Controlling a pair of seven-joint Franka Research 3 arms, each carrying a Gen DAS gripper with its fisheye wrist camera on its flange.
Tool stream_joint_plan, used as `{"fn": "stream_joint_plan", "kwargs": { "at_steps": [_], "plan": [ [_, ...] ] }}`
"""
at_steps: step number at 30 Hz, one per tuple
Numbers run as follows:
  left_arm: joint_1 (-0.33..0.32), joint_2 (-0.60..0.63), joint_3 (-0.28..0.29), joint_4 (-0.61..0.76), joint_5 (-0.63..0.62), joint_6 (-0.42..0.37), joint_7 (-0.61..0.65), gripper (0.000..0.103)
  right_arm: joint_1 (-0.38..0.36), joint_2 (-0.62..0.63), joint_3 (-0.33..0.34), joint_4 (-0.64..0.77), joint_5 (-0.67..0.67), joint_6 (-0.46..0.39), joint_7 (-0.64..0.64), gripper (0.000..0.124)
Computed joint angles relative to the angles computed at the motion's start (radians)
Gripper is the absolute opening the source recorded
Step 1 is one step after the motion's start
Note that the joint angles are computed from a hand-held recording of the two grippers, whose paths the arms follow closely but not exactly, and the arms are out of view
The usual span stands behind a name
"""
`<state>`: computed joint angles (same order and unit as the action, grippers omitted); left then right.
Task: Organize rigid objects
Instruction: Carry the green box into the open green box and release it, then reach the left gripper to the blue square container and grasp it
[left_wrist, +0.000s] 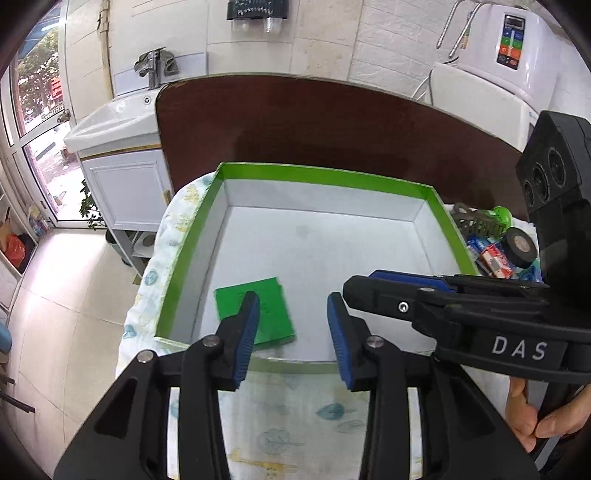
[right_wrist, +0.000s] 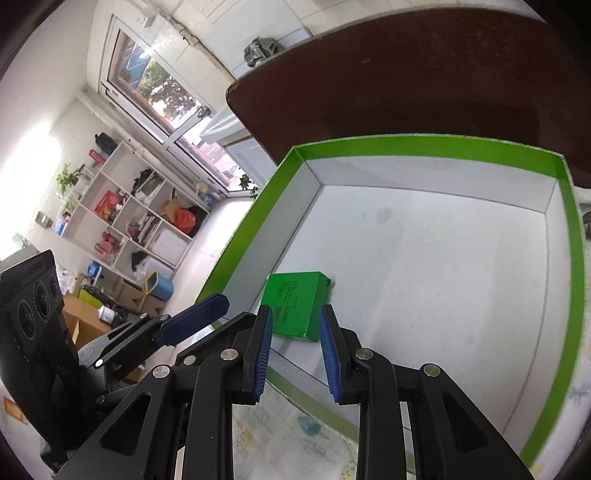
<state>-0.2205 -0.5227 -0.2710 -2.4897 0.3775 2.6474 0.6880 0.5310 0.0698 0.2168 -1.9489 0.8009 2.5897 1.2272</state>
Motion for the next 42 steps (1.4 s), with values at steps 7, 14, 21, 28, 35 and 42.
{"fn": "stream_joint_plan", "kwargs": {
  "at_steps": [7, 14, 21, 28, 35, 42],
  "plan": [
    [-0.046, 0.13, -0.06, 0.143, 0.014, 0.07, -0.03, 0.054, -0.033, -0.242, -0.064, -0.211, 0.03, 0.086, -0.052, 0.036],
    [-0.139, 0.369, -0.11, 0.349, 0.022, 0.088, -0.048, 0.052, -0.142, -0.485, -0.165, -0.467, -0.059, 0.161, -0.006, 0.06],
    [-0.251, 0.647, -0.105, 0.592, -0.149, 0.094, 0.04, 0.035, -0.203, -0.522, -0.319, -0.529, -0.03, 0.085, -0.03, 0.06],
    [-0.305, 0.797, -0.082, 0.757, -0.19, 0.062, -0.03, 0.033, -0.228, -0.469, -0.359, -0.496, 0.13, -0.023, -0.191, 0.06],
    [-0.315, 0.832, -0.072, 0.8, -0.206, 0.031, -0.084, 0.033, -0.281, -0.423, -0.336, -0.469, 0.245, -0.099, -0.264, 0.06],
    [-0.308, 0.836, -0.081, 0.804, -0.227, 0.027, -0.061, 0.033, -0.32, -0.357, -0.317, -0.449, 0.313, -0.183, -0.212, 0.043]
  ]
}}
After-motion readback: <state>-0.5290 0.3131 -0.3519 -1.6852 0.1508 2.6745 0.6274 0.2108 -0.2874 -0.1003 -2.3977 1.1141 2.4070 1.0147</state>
